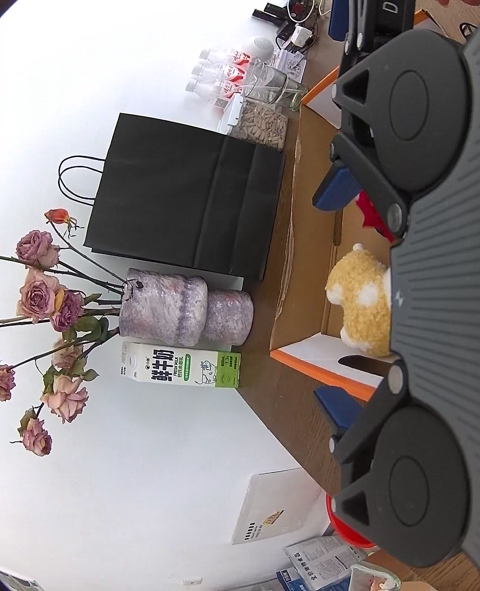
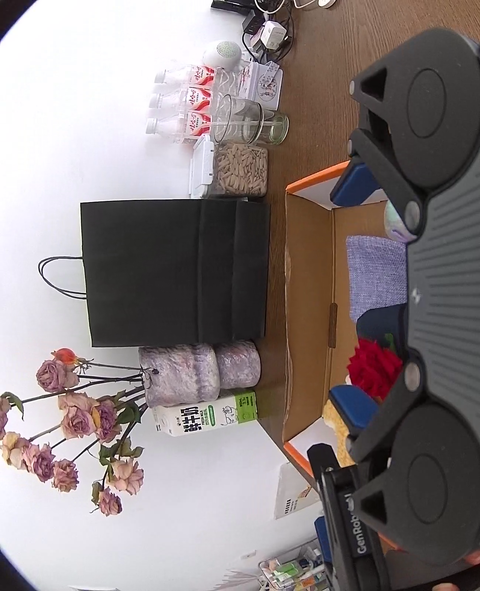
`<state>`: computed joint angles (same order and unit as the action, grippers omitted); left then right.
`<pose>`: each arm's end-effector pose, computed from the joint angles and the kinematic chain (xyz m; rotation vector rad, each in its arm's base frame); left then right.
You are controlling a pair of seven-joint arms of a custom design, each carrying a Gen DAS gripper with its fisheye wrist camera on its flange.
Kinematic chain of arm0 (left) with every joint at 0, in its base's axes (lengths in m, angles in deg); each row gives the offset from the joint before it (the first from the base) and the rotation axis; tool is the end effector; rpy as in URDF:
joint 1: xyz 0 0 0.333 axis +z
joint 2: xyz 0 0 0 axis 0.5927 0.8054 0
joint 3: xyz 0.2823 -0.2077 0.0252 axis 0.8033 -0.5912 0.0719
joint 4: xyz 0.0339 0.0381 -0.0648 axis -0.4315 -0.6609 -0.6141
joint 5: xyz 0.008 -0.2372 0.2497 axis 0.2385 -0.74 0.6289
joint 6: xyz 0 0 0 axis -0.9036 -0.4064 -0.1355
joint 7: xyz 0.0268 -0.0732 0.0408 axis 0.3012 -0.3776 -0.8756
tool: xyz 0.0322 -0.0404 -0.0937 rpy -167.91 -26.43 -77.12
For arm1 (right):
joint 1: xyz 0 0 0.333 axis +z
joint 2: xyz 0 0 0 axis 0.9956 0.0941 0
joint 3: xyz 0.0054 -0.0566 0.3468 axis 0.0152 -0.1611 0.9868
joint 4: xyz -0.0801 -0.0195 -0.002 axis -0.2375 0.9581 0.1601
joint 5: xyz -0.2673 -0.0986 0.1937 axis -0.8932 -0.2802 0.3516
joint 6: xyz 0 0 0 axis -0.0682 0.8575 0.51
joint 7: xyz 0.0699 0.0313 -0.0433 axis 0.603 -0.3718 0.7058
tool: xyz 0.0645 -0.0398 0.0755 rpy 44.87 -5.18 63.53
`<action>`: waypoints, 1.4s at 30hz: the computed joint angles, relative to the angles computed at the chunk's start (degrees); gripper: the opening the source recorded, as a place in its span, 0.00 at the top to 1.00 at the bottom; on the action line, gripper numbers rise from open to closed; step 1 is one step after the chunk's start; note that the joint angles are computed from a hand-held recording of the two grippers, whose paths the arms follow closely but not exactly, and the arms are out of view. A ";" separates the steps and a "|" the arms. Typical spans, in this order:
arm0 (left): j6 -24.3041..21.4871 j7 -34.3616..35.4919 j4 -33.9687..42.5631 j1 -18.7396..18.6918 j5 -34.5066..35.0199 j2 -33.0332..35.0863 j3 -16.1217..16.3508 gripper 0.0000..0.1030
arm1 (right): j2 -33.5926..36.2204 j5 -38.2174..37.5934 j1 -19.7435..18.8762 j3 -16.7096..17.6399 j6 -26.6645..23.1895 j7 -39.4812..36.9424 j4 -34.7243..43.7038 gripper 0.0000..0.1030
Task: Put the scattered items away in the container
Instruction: 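Open both grippers to drop the pouch and ornament into the box, then move both grippers back toward the items on the table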
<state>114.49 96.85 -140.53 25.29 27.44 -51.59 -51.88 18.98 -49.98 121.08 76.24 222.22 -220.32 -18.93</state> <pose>0.6757 -0.2292 0.4783 -1.3839 1.7875 -1.2726 0.5914 0.3804 0.4808 -1.3245 1.7824 -0.9842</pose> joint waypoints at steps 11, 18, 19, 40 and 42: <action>3.00 -0.44 -3.35 2.30 0.96 -1.52 -2.28 0.00 | -0.18 -1.55 1.10 -0.10 -1.27 -0.25 0.20 0.00; 7.73 -3.25 -10.06 8.85 6.23 -4.05 -8.84 0.00 | -1.35 -5.23 2.81 0.27 -4.06 1.84 -0.73 0.00; 8.44 -4.35 -11.48 11.06 8.19 -4.39 -10.89 0.00 | -1.69 -6.42 3.17 0.35 -4.49 2.71 -1.18 0.00; 18.60 -23.89 -31.71 22.32 36.23 -14.44 -12.40 0.00 | -13.22 -20.85 4.28 11.44 -15.86 16.26 -21.35 0.00; 19.33 -24.14 -33.27 21.27 37.17 -15.35 -10.53 0.00 | -13.68 -20.17 4.27 12.20 -16.45 17.11 -22.94 0.00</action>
